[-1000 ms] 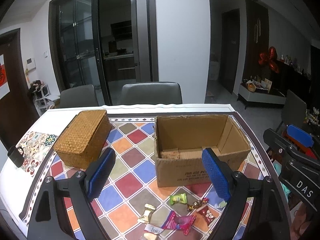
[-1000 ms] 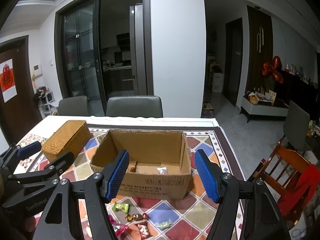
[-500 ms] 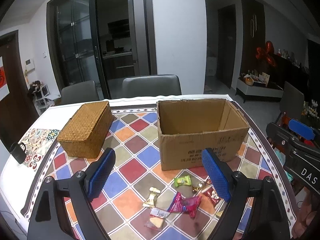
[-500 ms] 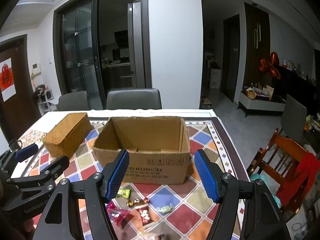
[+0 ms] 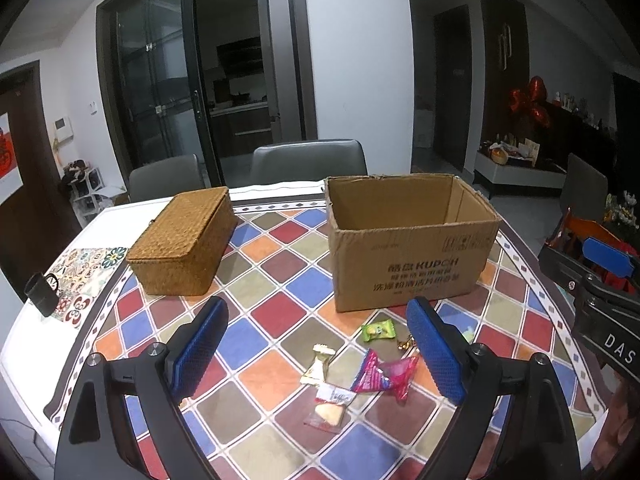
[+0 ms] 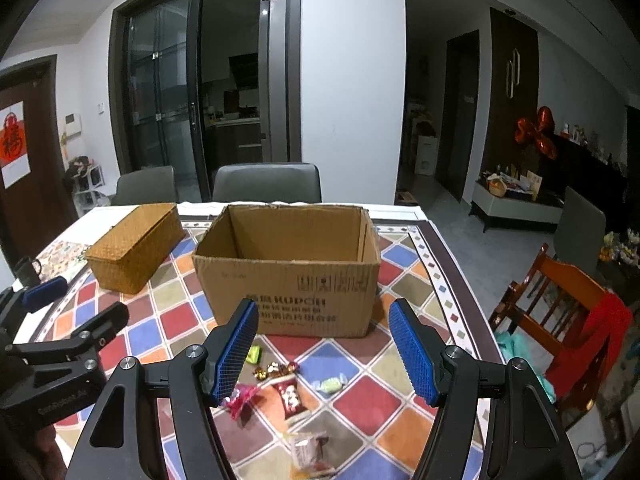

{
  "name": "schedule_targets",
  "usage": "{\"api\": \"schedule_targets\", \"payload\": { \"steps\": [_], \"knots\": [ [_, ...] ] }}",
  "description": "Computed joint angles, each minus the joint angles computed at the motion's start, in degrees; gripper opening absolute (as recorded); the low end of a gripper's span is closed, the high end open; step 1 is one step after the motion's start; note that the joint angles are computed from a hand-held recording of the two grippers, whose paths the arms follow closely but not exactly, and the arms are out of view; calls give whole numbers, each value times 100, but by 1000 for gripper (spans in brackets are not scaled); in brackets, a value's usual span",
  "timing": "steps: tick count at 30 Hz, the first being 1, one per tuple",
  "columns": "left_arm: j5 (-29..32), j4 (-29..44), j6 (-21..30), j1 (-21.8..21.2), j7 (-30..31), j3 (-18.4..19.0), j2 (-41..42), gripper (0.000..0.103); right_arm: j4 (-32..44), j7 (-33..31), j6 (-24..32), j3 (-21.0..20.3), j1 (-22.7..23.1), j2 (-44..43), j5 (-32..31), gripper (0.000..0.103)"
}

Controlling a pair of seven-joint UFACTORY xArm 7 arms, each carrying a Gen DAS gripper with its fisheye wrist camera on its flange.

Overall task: Organize snacks
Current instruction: 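Withdraw both open tools from the box back toward the remaining snacks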

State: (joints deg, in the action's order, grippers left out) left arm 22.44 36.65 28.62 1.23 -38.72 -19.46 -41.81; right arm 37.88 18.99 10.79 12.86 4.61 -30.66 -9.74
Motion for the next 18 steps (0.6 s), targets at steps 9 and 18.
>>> {"api": "schedule_targets", "payload": {
  "steps": [9, 18],
  "knots": [
    [-54, -482, -73, -116, 59, 46, -312, 94, -397, 161, -62, 157, -30, -270, -59, 75],
    [-49, -1008, -393, -84, 18, -73, -552, 98, -817, 326, -155, 312, -26, -415, -125, 75]
  ]
}}
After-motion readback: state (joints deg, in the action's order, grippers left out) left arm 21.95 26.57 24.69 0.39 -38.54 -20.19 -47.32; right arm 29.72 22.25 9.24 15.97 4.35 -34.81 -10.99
